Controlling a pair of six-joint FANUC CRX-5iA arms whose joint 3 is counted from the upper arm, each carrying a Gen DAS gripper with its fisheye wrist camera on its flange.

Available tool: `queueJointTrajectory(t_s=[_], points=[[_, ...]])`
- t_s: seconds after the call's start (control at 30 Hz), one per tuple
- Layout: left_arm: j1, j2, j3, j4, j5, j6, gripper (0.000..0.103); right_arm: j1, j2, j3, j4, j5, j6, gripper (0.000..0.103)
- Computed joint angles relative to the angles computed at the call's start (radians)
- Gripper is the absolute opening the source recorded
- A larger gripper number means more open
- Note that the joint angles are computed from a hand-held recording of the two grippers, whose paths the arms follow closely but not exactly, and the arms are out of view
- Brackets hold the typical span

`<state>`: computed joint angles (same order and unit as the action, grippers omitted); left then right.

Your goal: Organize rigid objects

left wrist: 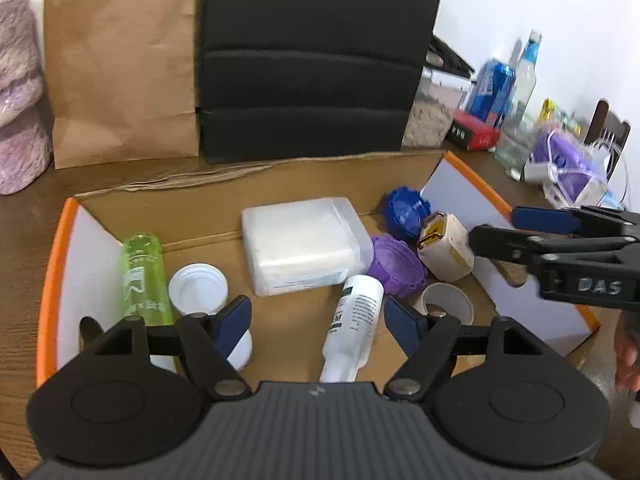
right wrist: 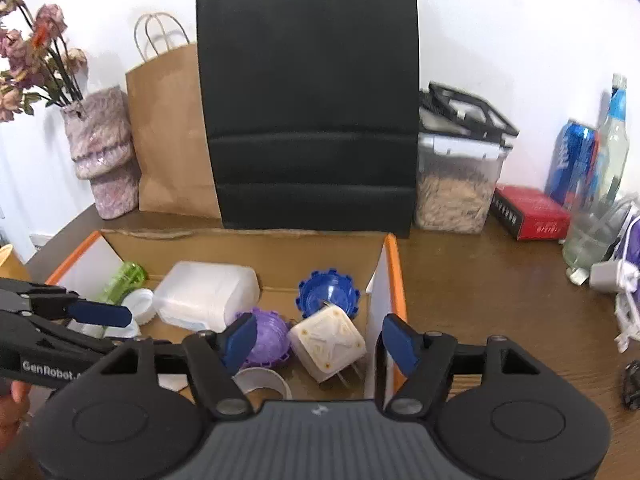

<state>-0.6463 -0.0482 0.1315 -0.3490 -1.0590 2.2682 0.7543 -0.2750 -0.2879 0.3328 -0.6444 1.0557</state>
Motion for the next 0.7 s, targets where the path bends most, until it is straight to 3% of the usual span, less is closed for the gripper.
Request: queueJointTrajectory(t_s=[0.13, 0.33, 0.53, 0.7], points=[[-0.061, -0.036, 0.016, -0.102, -0.047, 0.062, 0.076, 0.009, -0.044, 0.001, 0.047, -0.015, -0.043, 0.075], [-0.204, -0.061, 0.139, -0.282, -0.254, 0.175, 0.078, 0.088, -0.135, 0.020, 0.094, -0.112, -0.076, 0.078], [-0.534, -0.044, 0.279, -0.636, -0.530, 0.332, 0.082, 0.290, -0.280, -0.043, 0.305, -0.228, -0.235, 0.085], [-0.864, 0.016, 0.314, -0.978, -0.789, 0.460, 0.095, 0.521, -0.467, -0.240, 0.584, -0.286, -0.444, 0.097]])
